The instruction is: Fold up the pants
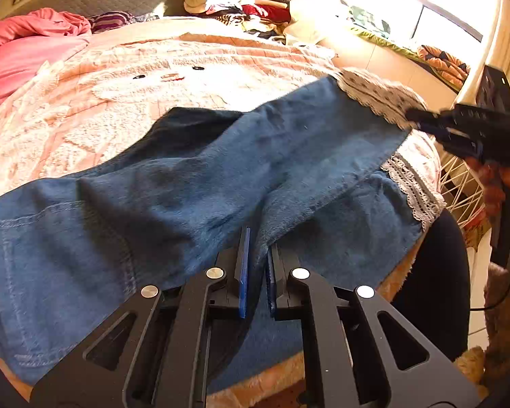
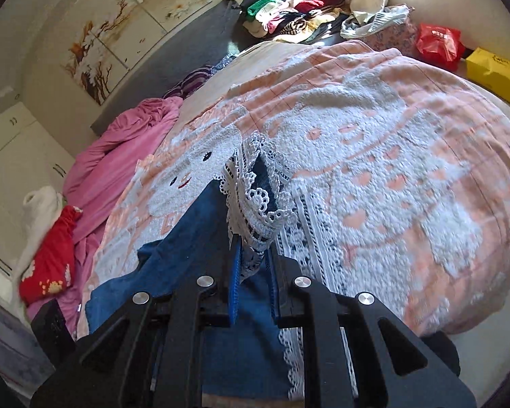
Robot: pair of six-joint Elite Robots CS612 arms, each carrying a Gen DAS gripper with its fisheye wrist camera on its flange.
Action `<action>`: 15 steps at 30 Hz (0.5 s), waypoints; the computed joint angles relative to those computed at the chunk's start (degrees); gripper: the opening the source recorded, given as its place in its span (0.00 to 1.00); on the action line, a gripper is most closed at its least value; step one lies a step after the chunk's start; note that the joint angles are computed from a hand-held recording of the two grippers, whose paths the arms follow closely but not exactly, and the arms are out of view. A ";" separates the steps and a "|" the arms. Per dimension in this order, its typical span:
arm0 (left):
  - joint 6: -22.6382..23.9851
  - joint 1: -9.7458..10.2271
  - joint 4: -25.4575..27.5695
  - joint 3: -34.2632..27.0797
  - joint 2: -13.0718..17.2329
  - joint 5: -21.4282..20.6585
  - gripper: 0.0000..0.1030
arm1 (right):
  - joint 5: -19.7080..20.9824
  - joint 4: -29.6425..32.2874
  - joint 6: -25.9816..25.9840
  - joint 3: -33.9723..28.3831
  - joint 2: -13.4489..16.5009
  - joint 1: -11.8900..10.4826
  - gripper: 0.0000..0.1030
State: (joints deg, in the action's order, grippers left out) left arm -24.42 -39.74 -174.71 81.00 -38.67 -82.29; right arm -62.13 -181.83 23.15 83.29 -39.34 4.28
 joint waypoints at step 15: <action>0.47 -0.29 -1.07 1.92 -0.39 -0.96 0.04 | -3.66 3.35 -2.45 7.65 -3.12 -0.11 0.34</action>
State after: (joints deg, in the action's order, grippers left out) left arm -23.95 -40.03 -175.78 82.92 -39.06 -83.24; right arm -65.79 -178.48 20.71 90.94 -42.45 4.17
